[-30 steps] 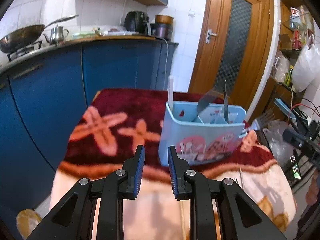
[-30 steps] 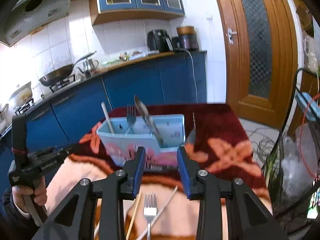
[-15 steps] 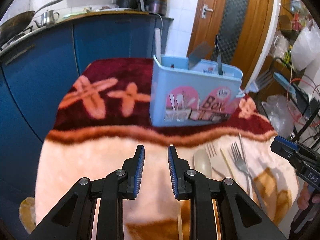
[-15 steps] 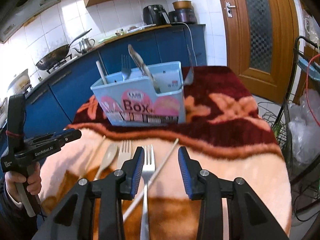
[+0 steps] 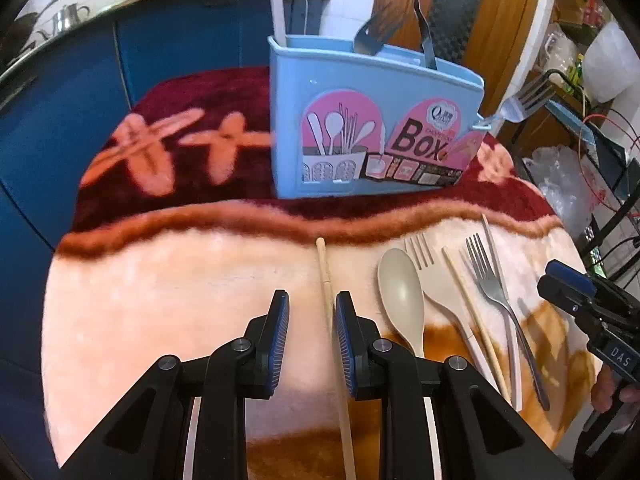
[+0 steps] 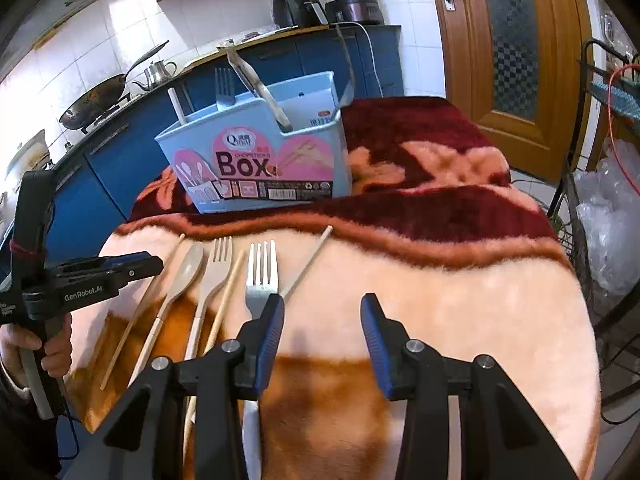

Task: Organize utensils
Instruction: 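Grasp and lift a wooden chopstick with the left gripper while the right gripper approaches a silver fork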

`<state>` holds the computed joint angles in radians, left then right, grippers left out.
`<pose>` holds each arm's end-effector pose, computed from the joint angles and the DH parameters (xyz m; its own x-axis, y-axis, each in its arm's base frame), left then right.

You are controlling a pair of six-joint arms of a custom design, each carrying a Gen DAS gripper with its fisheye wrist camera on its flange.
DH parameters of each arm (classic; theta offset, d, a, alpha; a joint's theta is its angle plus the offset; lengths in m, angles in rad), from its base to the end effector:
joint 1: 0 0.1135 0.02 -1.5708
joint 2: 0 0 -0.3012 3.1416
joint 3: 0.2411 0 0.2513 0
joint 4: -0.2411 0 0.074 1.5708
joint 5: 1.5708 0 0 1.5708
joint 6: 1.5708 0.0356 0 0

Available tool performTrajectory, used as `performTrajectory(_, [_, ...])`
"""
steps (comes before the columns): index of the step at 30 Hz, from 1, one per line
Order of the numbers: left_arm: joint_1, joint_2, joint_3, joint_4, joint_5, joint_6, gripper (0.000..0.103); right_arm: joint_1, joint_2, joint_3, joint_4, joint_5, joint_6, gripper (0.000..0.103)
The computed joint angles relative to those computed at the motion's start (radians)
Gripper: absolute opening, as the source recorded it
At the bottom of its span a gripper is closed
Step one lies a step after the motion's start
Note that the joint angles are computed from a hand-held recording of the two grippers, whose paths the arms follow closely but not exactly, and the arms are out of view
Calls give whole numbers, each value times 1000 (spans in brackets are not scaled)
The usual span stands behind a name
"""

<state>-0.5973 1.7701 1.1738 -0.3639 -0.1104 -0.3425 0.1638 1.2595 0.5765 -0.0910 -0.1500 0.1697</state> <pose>0.3147 -0.2093 0.2317 -0.8083 0.1461 -0.5704 0.2498 0.9623 -0.1075 0.2290 0.0432 0.2164 -0.7248 0.0495 -0.6872 -0.1464 0.9636 0.2237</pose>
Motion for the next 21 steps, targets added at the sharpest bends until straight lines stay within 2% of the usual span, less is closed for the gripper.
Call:
performTrajectory(5, [14,57,80,-79,42,15,24,-23,4,-12,8,-23,-2,45])
performTrajectory(15, [14,161,270,-273,48,47,24,-25,12,-17,9,-37,-3,47])
performTrajectory(16, [18,164,278,-281,57,43,22,-21,11,-12,3,-35,-3,47])
performTrajectory(19, [33,157,268,-262,87,43,7,-3,7,-2,-12,-24,-12,47])
performTrajectory(21, [46,141,237,-224,122,30,5,12,6,5,-22,-19,-13,47])
